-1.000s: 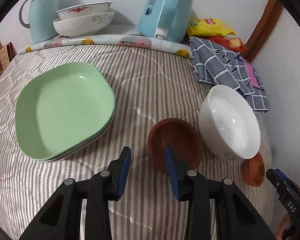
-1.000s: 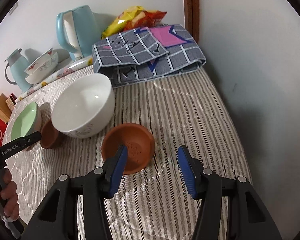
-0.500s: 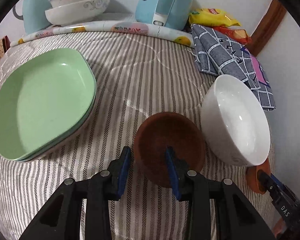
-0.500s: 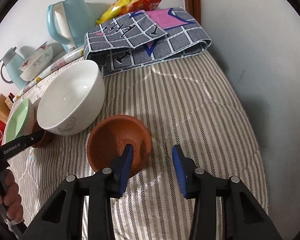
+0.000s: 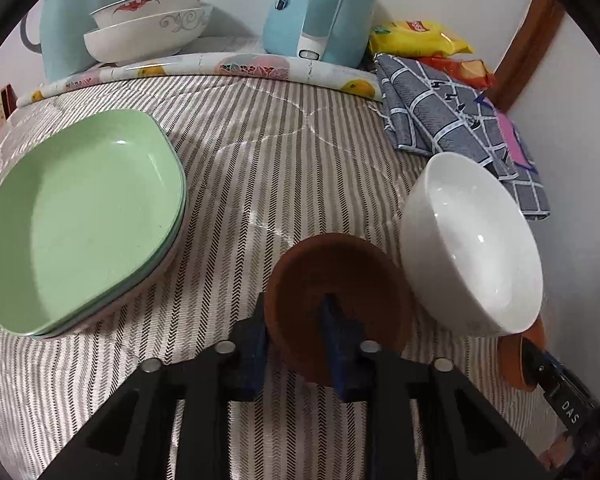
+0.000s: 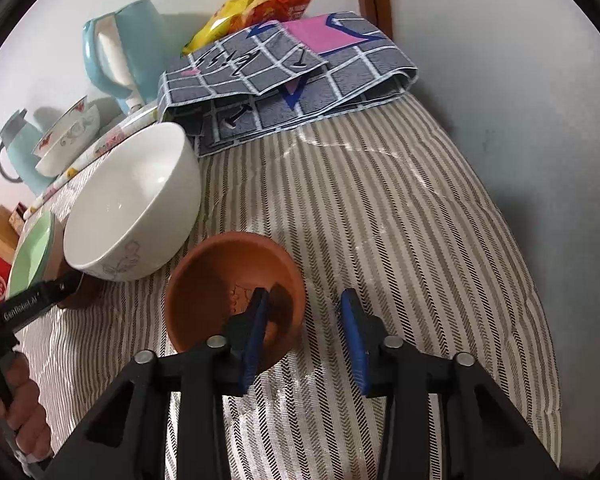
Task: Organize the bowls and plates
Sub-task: 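Grasp a small brown bowl with the left gripper while the right gripper grasps another brown bowl, then carry the brown bowl in the right gripper over the white bowl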
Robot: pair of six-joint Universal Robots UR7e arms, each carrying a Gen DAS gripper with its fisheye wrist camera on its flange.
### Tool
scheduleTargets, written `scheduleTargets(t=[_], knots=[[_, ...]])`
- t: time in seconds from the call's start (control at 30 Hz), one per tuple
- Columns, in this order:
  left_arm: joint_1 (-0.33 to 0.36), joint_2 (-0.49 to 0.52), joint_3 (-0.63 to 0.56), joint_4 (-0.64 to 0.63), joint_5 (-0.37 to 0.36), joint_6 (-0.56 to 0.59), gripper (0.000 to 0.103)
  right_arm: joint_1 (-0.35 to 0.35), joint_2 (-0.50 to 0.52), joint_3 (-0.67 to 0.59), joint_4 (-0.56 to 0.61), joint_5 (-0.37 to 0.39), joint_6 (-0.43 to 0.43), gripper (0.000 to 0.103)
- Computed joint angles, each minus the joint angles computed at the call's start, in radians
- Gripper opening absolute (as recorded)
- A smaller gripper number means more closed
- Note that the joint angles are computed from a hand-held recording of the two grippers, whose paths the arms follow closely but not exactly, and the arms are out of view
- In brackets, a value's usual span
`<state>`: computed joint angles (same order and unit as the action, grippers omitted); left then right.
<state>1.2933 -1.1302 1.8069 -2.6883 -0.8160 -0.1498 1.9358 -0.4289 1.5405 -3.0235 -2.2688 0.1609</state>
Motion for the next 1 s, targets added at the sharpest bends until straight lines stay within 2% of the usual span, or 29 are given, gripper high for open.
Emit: scheduleTargets(t=[0.07, 0.13, 0.27, 0.47, 1.0], knots=[[0.003, -0.003, -0.001, 0.002, -0.007, -0.002, 0.021, -0.009, -0.011, 0.012, -0.003, 0.037, 0.009, 0.018], [0.006, -0.01, -0.002, 0.008, -0.017, -0.014, 0.015, -0.016, -0.019, 0.019, -0.003, 0.07, 0.021, 0.012], [0.004, -0.024, 0.007, -0.004, -0.035, 0.0, 0.01, -0.001, -0.015, 0.02, -0.029, 0.047, 0.003, 0.008], [-0.014, -0.044, 0.031, -0.038, -0.037, 0.042, 0.008, 0.031, -0.003, 0.002, -0.041, -0.012, -0.028, 0.008], [-0.048, -0.109, 0.068, -0.055, -0.058, 0.074, 0.008, 0.092, -0.037, 0.007, -0.095, -0.054, -0.041, 0.008]])
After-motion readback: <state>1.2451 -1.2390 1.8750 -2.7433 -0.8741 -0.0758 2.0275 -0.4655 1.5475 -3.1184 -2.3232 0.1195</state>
